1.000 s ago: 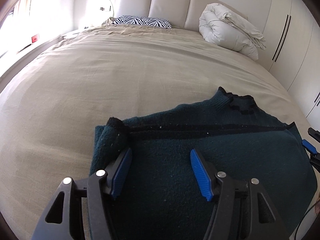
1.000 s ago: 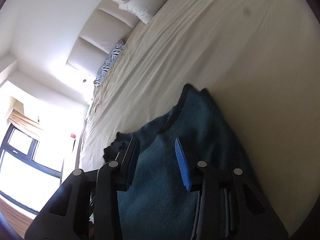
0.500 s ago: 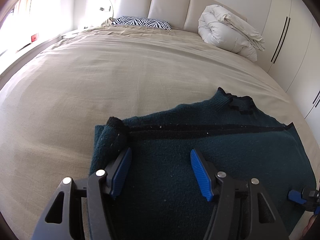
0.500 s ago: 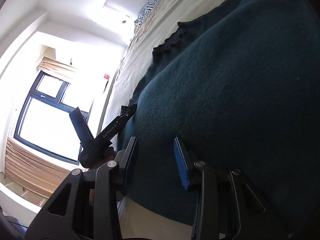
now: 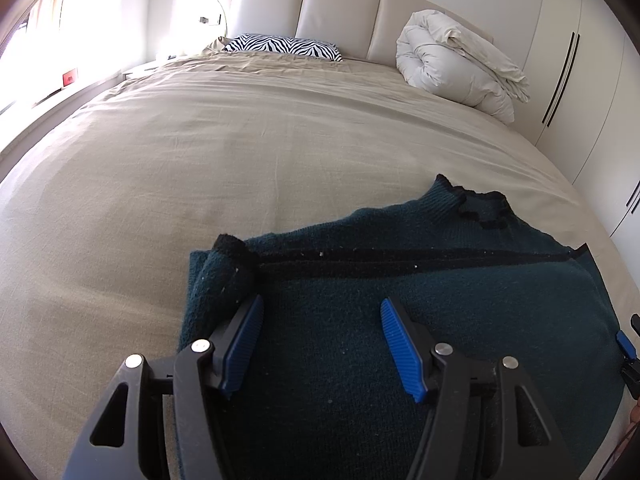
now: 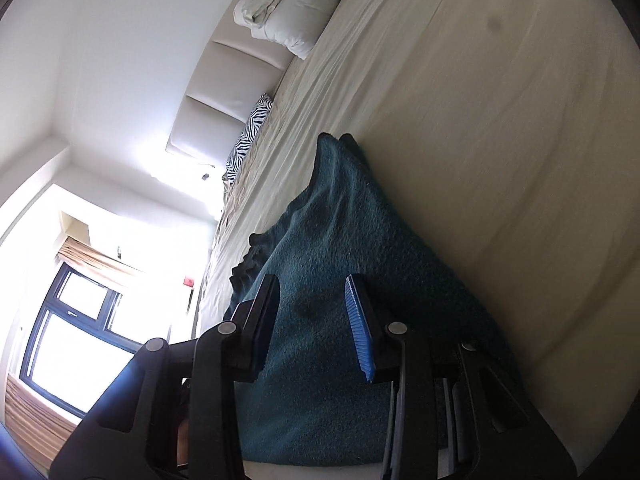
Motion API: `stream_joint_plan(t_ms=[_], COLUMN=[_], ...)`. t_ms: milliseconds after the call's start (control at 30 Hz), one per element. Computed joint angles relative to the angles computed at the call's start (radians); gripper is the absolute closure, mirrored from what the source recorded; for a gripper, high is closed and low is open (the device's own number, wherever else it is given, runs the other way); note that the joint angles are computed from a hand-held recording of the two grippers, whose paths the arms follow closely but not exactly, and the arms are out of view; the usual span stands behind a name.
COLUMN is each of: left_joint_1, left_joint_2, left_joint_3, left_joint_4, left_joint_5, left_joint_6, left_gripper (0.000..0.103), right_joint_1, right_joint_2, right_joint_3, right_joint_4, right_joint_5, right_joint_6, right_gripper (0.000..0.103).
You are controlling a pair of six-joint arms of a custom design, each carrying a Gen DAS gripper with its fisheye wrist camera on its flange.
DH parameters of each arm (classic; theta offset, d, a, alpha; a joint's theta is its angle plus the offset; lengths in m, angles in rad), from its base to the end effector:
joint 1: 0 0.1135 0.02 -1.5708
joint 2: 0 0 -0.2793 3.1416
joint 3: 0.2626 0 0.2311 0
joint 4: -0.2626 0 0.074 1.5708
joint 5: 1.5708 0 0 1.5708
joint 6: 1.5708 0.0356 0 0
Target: Fold small clothes
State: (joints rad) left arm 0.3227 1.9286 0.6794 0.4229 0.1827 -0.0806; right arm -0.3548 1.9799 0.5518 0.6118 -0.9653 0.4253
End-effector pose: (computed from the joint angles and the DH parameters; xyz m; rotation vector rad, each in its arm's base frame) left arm 0.3047 0.0951 0.1022 -0.3933 2.3490 -0.1042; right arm 0.2791 -0.0722 0.0887 0.4092 2.1825 1.1689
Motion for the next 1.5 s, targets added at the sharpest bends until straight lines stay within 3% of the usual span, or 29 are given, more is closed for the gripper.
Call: stream_joint_plan(t_ms=[133, 200, 267, 367, 467, 667, 767, 833, 933, 1167, 1233, 1300, 1400, 1500], left_joint_1=[-0.001, -0.002, -0.005, 0.006, 0.015, -0.074, -0.155, -0.114, -0.011, 0.233, 0.31, 0.44, 0.578, 0.67], left_joint_2=[0.0, -0.001, -0.003, -0.023, -0.139, -0.473, -0.403, -0.376, -0.406, -0.461, -0.493, -0.54, -0.64, -0.558], left_joint_3=[-0.001, -0.005, -0.003, 0.011, -0.027, -0.27, -0.32, -0.355, -0.351, -0.391, -0.391, -0.385, -0.379, -0.313], left_joint_4=[0.002, 0.006, 0.001, -0.047, -0.146, -0.206, -0.162, -0.106, -0.167, -0.252, -0.313, -0.407, -0.485, -0.553], left_joint_5=[-0.001, -0.005, -0.01, 0.013, -0.001, 0.097, 0.081, 0.106, 0.172, 0.318, 0.333, 0.431, 0.457, 0.526], left_joint_6=[0.0, 0.0, 0.0, -0.001, -0.033, -0.101, -0.109, -0.109, -0.069, 0.091, 0.131, 0.193, 0.243, 0.291], left_gripper=[0.038, 0.038, 0.038, 0.039, 0.039, 0.039, 0.041, 0.053, 0.059, 0.064, 0.061, 0.058, 0.027, 0.024], right_joint_1=[-0.044, -0.06, -0.062, 0.009, 0.14, 0.373, 0.44, 0.46, 0.416, 0.086, -0.008, -0.082, -0.167, -0.187], right_joint_2=[-0.068, -0.108, -0.145, -0.205, -0.22, -0.165, -0.042, 0.012, -0.009, -0.077, -0.128, -0.19, -0.305, -0.406], right_joint_3=[-0.01, -0.042, -0.081, -0.117, -0.133, -0.18, -0.159, -0.126, -0.14, -0.185, -0.182, -0.191, -0.198, -0.222], right_joint_4=[-0.07, -0.062, -0.041, -0.055, -0.073, 0.048, 0.138, 0.127, 0.107, 0.054, -0.021, -0.097, -0.265, -0.391], right_joint_5=[0.04, 0.037, 0.02, 0.018, 0.046, 0.08, 0.07, 0.087, 0.112, 0.114, 0.095, 0.062, -0.003, -0.047], right_joint_6=[-0.045, -0.033, -0.018, -0.014, -0.007, 0.063, 0.154, 0.137, 0.079, 0.014, -0.018, -0.061, -0.185, -0.265], right_gripper=[0.067, 0.057, 0.054, 0.054, 0.054, 0.054, 0.054, 0.056, 0.058, 0.056, 0.056, 0.054, 0.054, 0.054])
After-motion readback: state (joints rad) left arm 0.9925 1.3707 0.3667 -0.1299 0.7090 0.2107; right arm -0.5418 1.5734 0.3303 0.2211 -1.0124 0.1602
